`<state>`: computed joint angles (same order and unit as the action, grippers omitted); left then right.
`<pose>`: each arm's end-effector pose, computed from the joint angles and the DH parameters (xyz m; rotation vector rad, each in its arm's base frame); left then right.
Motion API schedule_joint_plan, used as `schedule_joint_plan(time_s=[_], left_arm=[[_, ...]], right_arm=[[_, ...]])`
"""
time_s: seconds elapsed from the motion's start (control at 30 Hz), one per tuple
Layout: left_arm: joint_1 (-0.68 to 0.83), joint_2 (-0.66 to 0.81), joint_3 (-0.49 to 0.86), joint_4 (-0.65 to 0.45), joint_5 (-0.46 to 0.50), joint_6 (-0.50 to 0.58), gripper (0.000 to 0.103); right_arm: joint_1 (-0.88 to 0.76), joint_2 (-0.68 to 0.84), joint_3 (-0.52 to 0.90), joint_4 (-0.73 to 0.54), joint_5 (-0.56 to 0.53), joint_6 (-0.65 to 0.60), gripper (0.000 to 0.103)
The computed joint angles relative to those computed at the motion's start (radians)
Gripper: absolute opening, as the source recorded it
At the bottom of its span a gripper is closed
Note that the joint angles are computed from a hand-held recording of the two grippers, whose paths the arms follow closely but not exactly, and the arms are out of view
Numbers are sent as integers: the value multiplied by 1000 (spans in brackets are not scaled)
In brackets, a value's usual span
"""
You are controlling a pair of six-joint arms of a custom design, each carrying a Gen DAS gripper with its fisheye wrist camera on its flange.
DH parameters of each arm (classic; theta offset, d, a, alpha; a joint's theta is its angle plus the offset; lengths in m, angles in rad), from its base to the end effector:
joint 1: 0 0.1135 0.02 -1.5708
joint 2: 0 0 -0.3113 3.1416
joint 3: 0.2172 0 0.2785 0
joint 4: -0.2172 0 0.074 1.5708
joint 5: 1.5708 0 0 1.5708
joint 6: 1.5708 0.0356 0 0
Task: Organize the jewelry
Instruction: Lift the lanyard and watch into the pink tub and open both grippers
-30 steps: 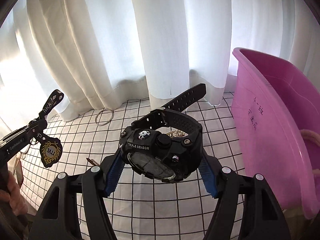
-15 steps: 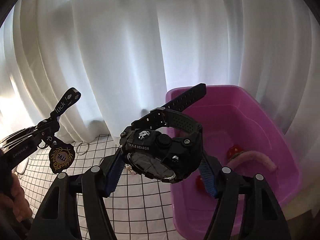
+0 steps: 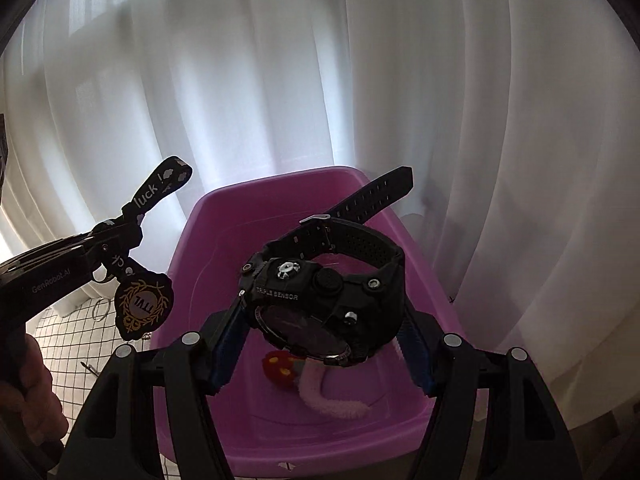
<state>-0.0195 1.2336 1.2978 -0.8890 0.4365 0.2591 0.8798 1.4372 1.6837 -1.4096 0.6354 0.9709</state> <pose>0.2563 -0.0201 0.4066 0.5226 2.2740 -0.4031 0.1873 0.1933 0.4523 0.2721 2.3882 -0.0784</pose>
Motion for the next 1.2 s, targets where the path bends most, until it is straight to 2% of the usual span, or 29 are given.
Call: schedule_joint_plan(time_s=[0.23, 0.43, 0.53, 0.6, 0.63, 0.67, 0.93, 1.2], left_arm=[[-147, 75, -21, 16, -126, -96, 13], [-200, 115, -30, 14, -204, -125, 15], [-219, 113, -36, 8, -235, -133, 25], [-214, 105, -44, 10, -239, -139, 37], [-211, 99, -48, 14, -245, -144, 51], [-206, 93, -54, 24, -249, -147, 60], [-191, 70, -54, 36, -274, -177, 70], [-180, 29, -46, 21, -284, -184, 70]], right_arm=[[-116, -27, -116, 134, -129, -125, 66], [-164, 7, -132, 158, -201, -176, 66], [-182, 24, -114, 142, -220, -188, 67], [-181, 30, -98, 125, -198, -186, 67], [-188, 28, -105, 136, -191, -197, 67], [-189, 23, -102, 134, -186, -203, 67], [-190, 4, -99, 133, -185, -199, 67], [-148, -15, -86, 117, -168, -170, 67]])
